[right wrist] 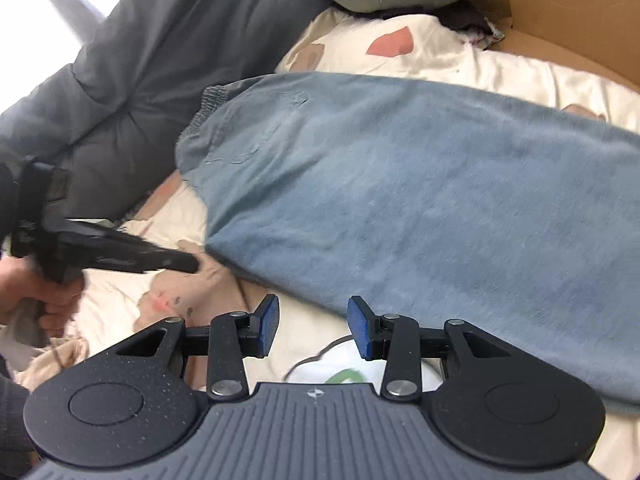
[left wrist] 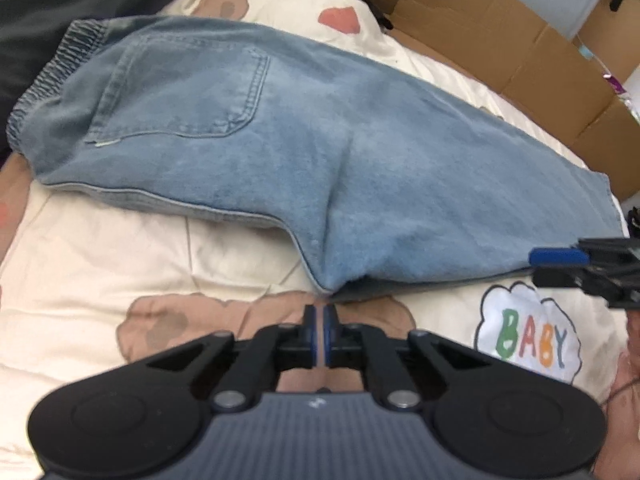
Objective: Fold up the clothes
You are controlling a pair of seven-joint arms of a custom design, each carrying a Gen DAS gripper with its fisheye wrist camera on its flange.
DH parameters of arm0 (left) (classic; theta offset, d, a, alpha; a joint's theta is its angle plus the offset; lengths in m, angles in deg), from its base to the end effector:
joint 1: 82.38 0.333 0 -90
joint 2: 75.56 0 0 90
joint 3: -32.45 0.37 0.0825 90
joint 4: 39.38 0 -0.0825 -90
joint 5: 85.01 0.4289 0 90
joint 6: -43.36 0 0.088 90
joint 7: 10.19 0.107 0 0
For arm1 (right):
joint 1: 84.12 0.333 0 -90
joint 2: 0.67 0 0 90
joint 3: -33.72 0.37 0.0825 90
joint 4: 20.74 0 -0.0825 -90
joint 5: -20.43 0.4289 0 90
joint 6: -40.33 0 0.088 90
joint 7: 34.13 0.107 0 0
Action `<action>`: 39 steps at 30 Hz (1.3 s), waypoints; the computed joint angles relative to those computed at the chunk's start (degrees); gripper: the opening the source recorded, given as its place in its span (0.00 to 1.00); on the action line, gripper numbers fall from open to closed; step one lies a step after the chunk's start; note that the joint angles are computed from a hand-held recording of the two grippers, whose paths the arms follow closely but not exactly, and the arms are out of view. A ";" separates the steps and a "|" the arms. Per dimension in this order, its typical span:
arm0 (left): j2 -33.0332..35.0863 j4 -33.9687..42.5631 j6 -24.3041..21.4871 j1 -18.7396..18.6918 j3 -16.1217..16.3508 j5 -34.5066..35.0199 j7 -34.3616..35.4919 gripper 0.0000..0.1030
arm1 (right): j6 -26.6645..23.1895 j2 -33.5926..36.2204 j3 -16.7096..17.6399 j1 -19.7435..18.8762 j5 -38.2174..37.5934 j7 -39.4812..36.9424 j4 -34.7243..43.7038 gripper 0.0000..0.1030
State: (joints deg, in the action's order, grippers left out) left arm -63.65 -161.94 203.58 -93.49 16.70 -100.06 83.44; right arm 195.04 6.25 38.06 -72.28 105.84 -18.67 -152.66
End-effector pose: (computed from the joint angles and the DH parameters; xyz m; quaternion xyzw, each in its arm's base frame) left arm 0.5839 -0.2750 0.3813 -0.5812 0.7769 -0.2387 0.0406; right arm 0.5485 0.1238 0.3223 -0.7295 0.5634 0.0069 0.3878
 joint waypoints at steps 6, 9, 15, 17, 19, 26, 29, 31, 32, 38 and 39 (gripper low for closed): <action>0.74 1.37 5.31 1.02 -1.85 -3.00 4.31 0.07 | 5.02 1.38 0.12 0.06 -1.13 0.51 1.13 0.41; 2.82 3.43 6.68 1.57 -3.33 -4.43 6.84 0.08 | 6.92 2.20 0.20 -0.17 -2.26 1.19 1.53 0.40; 7.26 6.90 6.57 2.66 -5.95 -4.28 10.81 0.16 | 9.90 3.88 1.10 -0.86 -6.41 3.03 1.77 0.41; 8.30 7.25 5.83 4.91 -8.72 -6.99 14.45 0.19 | 11.04 4.32 1.53 -0.95 -7.83 2.81 1.61 0.41; 8.80 7.11 5.71 4.51 -8.49 -6.91 16.06 0.21 | 12.13 4.91 2.08 -1.11 -9.01 2.83 1.58 0.41; 9.62 6.89 4.47 -0.67 -2.26 1.83 12.27 0.15 | 15.99 6.45 4.43 -2.40 -11.20 -0.56 1.56 0.40; 9.60 6.84 4.00 -2.68 0.31 5.64 7.50 0.03 | 16.89 6.40 5.17 -3.04 -10.90 -1.71 1.20 0.40; 9.70 6.87 3.63 -2.45 0.29 6.49 6.03 0.03 | 17.54 6.17 5.42 -3.27 -10.51 -2.26 0.83 0.40; 9.54 6.74 3.58 -2.68 0.52 7.55 5.58 0.03 | 17.89 6.02 5.39 -3.29 -10.63 -2.09 0.57 0.40; 7.64 5.51 3.28 -1.23 -0.60 7.64 3.59 0.03 | 19.24 4.38 4.38 -4.25 -12.54 3.91 -1.94 0.37; 7.14 5.07 3.76 -0.81 -0.99 6.83 3.36 0.03 | 19.52 4.10 4.27 -4.48 -12.63 4.25 -2.38 0.36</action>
